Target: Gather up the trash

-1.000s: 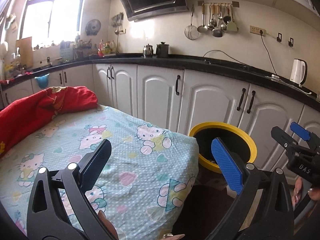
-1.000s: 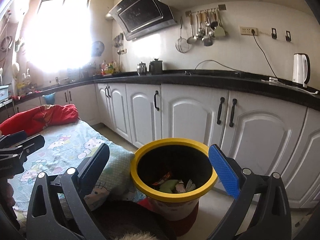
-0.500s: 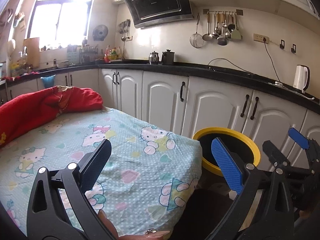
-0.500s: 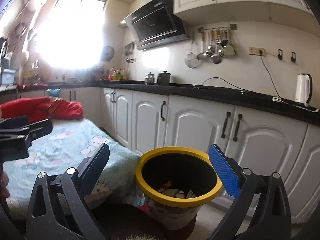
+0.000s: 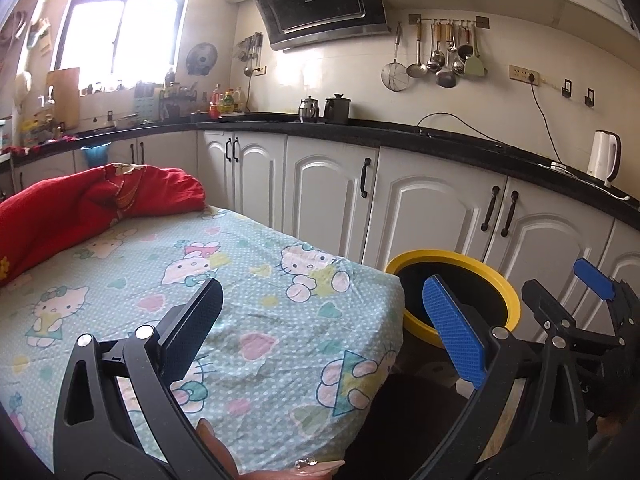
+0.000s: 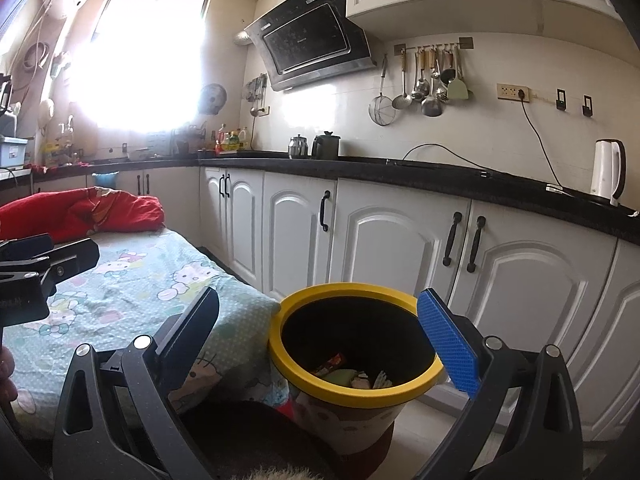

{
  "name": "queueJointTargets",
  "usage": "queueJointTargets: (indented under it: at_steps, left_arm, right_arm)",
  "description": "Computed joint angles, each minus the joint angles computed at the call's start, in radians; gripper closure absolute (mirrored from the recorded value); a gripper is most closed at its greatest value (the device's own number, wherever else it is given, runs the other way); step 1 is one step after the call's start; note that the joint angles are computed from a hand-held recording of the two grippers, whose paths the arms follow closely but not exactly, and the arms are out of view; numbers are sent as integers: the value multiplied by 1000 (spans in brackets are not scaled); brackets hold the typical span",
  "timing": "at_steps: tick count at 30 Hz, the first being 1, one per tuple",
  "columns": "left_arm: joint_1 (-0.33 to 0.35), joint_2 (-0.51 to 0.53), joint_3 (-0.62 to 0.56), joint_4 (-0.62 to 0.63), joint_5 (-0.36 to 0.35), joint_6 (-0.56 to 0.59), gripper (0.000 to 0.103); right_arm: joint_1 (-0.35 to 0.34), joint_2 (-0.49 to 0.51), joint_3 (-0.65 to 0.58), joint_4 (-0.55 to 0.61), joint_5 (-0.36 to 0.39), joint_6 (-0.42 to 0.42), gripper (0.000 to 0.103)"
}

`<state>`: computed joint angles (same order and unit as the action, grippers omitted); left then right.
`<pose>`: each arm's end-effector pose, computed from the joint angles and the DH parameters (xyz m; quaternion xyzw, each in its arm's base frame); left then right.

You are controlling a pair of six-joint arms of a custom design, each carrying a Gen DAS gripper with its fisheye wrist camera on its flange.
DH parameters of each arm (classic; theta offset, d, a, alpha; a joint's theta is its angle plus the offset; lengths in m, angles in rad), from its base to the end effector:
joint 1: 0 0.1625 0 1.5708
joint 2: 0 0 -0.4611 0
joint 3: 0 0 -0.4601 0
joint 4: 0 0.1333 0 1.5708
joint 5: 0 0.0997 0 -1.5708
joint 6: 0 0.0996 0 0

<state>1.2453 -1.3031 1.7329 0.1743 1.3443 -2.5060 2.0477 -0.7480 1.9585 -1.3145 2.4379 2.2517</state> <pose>-0.0327 -0.5837 0.2783 0.3601 0.8044 -0.4408 0.1702 0.3147 -0.4842 -0.0469 0.1416 -0.6681 0.6022 0.4135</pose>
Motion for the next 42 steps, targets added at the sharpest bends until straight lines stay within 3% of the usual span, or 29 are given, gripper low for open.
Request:
queueJointTargets:
  at_steps: [42]
  left_arm:
    - [-1, -2, 2, -2, -3, 0, 11]
  right_arm:
    - [-4, -3, -1, 6, 6, 13, 6]
